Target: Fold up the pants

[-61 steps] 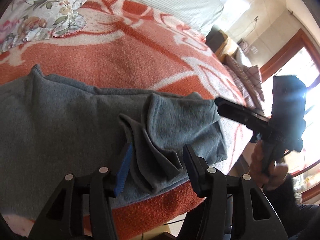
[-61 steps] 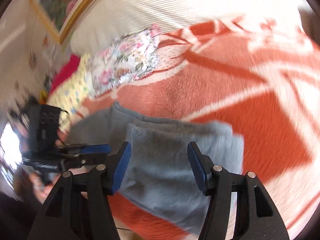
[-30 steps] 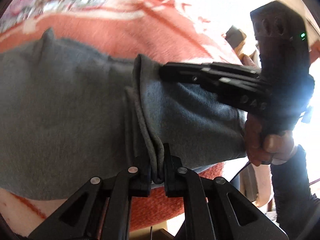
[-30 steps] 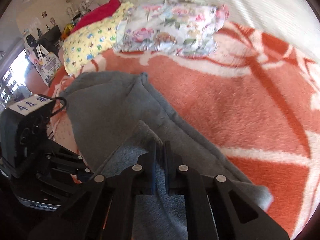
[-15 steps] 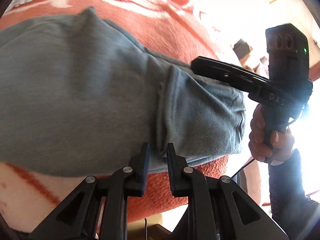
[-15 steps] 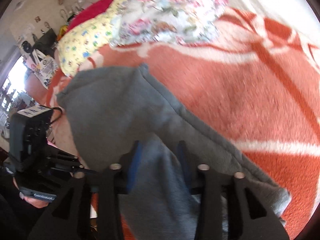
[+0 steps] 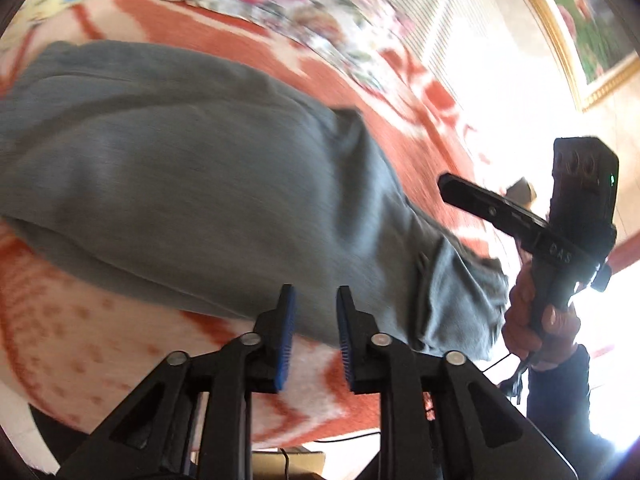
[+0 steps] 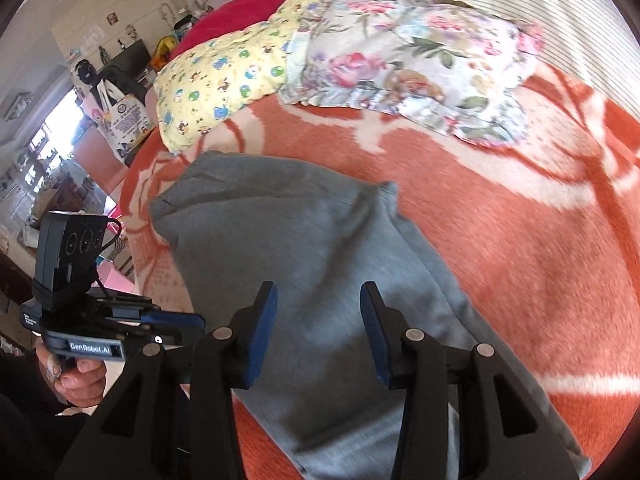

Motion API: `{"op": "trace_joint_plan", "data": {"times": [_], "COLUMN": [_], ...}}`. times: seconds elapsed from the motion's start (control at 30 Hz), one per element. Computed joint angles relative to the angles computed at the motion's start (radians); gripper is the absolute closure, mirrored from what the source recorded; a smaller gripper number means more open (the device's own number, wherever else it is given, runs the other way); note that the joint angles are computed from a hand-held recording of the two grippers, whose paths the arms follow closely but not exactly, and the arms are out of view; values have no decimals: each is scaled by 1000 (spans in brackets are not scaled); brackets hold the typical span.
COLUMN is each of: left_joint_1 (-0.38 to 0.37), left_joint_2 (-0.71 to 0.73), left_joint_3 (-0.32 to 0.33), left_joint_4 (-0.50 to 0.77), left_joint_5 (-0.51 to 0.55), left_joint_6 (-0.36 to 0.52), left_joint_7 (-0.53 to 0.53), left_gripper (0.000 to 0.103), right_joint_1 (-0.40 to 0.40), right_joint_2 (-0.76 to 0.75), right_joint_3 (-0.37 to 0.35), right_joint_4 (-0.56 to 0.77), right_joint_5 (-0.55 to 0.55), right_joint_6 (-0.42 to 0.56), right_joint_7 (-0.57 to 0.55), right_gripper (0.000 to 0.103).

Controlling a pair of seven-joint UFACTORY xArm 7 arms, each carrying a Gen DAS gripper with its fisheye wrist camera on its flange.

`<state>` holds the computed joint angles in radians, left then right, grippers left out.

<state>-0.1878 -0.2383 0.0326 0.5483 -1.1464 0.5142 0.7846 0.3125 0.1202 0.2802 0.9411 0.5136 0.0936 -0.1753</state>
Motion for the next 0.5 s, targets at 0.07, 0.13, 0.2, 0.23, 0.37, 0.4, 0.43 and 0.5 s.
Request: {"op": "trace_joint_plan", "data": {"times": [0.07, 0.13, 0.2, 0.23, 0.37, 0.4, 0.43, 0.5], "left_joint_1": [21, 44, 65, 72, 87, 77, 73, 61], "left_joint_2": [-5, -10, -16, -22, -56, -57, -59, -62], "left_joint_3": [20, 39, 51, 51, 35, 41, 49, 51], "left_joint_4": [-3, -6, -12, -17, -58, -63, -69, -85], "left_joint_5": [-6, -5, -3, 1, 62, 67, 79, 105], "left_joint_6": [-5, -3, -10, -26, -180, -206, -231, -310], "left_joint_7": [4, 5, 4, 0, -52, -58, -64, -89], "left_gripper": [70, 70, 70, 70, 70, 70, 70, 67], "right_joint_1": [9, 16, 20, 24, 25, 23, 24, 33], "right_joint_2": [36, 74, 112, 132, 202, 217, 234, 265], "right_joint_3": [-2, -1, 1, 2, 18, 23, 25, 21], "right_joint_4": [46, 94, 145, 171, 263, 281, 306, 351], "right_joint_5": [-26, -61, -97, -115, -163, -171, -181, -207], "right_joint_6": [16, 32, 52, 59, 73, 76, 84, 102], "right_joint_7": [10, 25, 39, 47, 60, 61, 65, 75], "right_gripper": [58, 58, 58, 58, 58, 58, 58, 58]}}
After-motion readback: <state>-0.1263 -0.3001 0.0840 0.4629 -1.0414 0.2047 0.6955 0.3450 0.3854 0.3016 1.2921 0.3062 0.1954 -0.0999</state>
